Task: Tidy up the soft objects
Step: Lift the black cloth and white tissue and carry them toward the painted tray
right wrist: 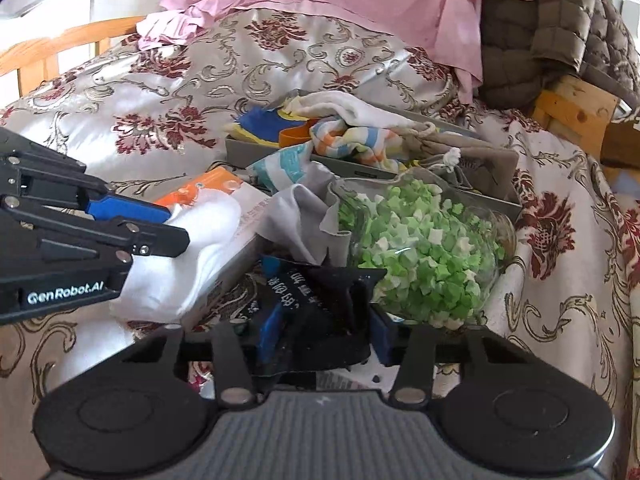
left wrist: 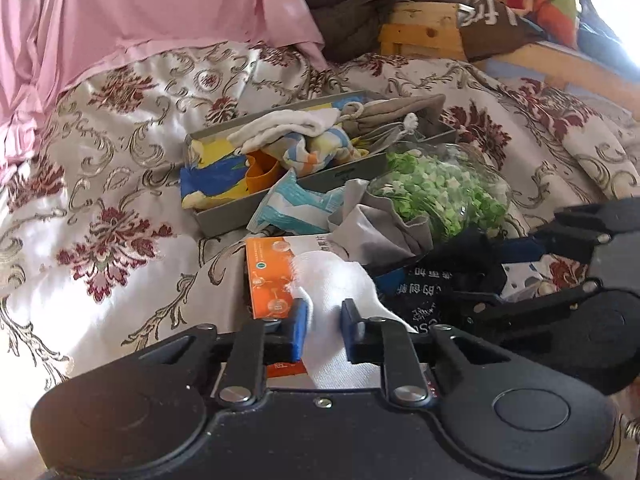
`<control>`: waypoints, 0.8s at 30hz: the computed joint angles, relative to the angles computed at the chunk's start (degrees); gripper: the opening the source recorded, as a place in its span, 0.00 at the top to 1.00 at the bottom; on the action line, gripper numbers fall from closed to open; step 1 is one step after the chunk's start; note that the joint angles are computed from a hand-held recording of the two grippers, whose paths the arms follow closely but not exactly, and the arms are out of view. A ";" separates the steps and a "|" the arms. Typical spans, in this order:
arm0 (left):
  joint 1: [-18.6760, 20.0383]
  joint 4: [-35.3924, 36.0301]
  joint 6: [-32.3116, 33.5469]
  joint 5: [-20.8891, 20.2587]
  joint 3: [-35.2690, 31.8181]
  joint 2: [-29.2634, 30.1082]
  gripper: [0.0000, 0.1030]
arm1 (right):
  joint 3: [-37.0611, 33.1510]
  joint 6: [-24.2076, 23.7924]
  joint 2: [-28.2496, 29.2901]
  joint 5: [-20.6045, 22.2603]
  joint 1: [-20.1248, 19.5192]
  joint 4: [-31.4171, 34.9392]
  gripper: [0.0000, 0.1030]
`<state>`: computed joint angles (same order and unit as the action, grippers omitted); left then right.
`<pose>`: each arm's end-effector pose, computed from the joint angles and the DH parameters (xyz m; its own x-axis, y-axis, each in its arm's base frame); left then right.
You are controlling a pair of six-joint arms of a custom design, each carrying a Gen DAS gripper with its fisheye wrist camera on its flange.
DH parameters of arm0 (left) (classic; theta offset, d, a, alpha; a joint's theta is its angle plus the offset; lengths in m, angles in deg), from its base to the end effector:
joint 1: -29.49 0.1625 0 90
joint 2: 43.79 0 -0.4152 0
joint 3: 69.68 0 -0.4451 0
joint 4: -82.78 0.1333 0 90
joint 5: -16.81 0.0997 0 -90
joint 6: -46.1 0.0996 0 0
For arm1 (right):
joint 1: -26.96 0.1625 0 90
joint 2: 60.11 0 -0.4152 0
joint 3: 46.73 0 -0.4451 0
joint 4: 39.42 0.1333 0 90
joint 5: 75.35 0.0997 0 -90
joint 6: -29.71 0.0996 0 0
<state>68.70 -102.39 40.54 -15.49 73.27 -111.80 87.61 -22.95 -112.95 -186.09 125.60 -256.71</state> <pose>-0.1593 -0.4107 0.1022 -0.6321 0.1707 -0.7559 0.6689 0.6126 -0.4210 0.1649 -0.4330 0.0597 -0.5006 -0.4811 0.7197 -0.8289 0.5060 -0.2384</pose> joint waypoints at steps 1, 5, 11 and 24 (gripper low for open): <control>-0.33 -0.09 0.42 0.31 0.18 0.13 0.85 | 0.11 -0.47 -0.03 0.08 0.07 0.09 0.61; -1.05 -0.13 1.62 0.79 0.70 0.24 0.87 | 0.59 -3.31 0.17 0.26 0.34 -0.43 0.75; -2.46 0.62 1.55 2.65 1.57 0.29 0.89 | 1.04 -4.83 0.37 -0.15 0.48 -1.61 0.91; -9.10 3.25 -7.15 9.72 4.91 -0.86 0.90 | 4.25 -7.24 -0.24 6.02 -0.10 -13.99 0.93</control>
